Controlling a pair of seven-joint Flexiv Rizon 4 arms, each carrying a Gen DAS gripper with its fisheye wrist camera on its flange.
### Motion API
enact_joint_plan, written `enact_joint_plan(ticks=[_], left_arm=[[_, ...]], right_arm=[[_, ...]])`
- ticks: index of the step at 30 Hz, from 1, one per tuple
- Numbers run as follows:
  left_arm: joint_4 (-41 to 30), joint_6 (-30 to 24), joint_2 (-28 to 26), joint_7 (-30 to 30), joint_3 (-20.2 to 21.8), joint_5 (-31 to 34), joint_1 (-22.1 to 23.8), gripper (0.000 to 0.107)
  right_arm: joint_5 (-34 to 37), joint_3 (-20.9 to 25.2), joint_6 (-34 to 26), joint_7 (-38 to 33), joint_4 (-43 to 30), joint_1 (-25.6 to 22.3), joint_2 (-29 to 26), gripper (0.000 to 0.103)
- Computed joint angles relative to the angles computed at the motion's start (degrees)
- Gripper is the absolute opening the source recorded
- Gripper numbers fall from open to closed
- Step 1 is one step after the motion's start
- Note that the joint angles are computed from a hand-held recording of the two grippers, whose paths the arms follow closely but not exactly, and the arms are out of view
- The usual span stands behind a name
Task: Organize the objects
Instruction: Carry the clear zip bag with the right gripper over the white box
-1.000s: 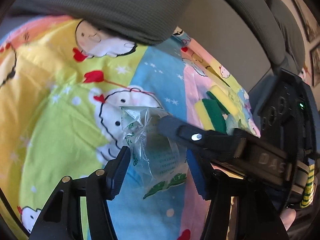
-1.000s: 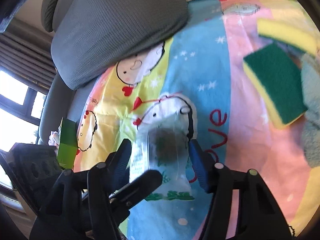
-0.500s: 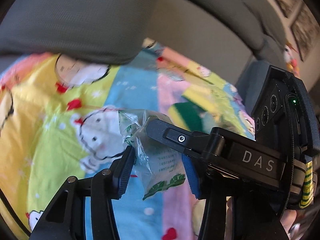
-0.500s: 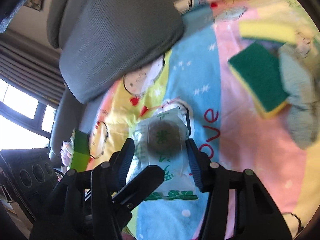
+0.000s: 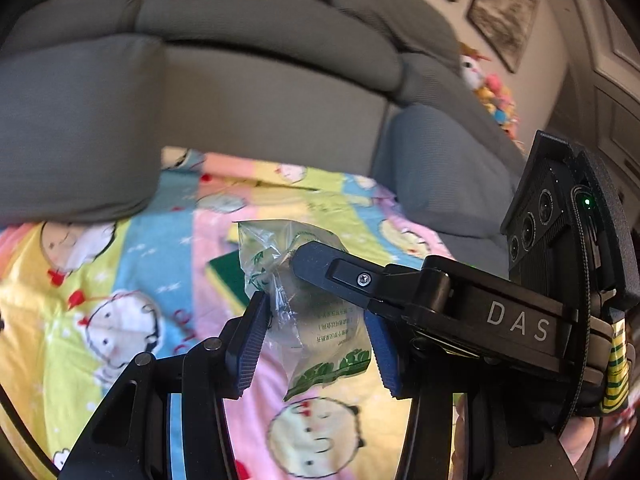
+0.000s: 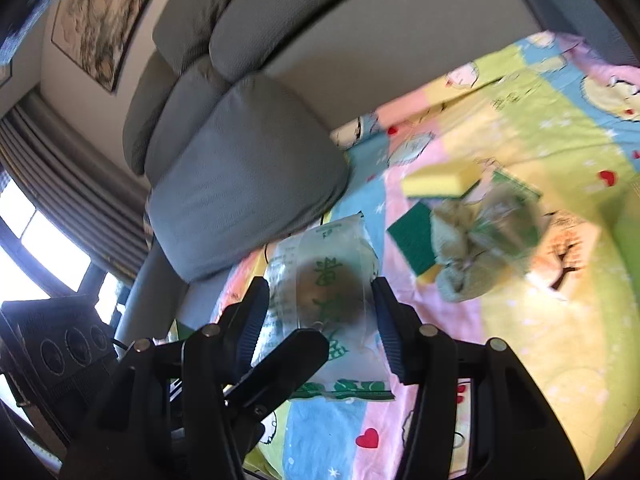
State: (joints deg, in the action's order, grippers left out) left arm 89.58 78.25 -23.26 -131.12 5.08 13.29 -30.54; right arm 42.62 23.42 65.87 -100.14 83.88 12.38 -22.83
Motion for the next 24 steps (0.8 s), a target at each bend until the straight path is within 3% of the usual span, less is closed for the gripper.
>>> enact_joint_plan(ticks=[6,13,24], left_arm=[[-4.4,0.2,-2.2,5.6,-2.8,-1.0,-0.2,0.05],[-9.5,0.3,-6.4,16.3,-7.6,-6.6,0.7,0.05],[-13.4,2.0,-13.4,32.0,-15.8,-18.5,1.9,0.05]], right_arm=[[4.3,-0.1,3.8,-2.5,3.9,-2.8,4.4,0.052],[6.3,-2.6,7.5,-1.1,7.5,-3.3,8.1,0.052],[-0.7,-6.8,15.2,13.4,15.8,-2.4,10.7,0.052]])
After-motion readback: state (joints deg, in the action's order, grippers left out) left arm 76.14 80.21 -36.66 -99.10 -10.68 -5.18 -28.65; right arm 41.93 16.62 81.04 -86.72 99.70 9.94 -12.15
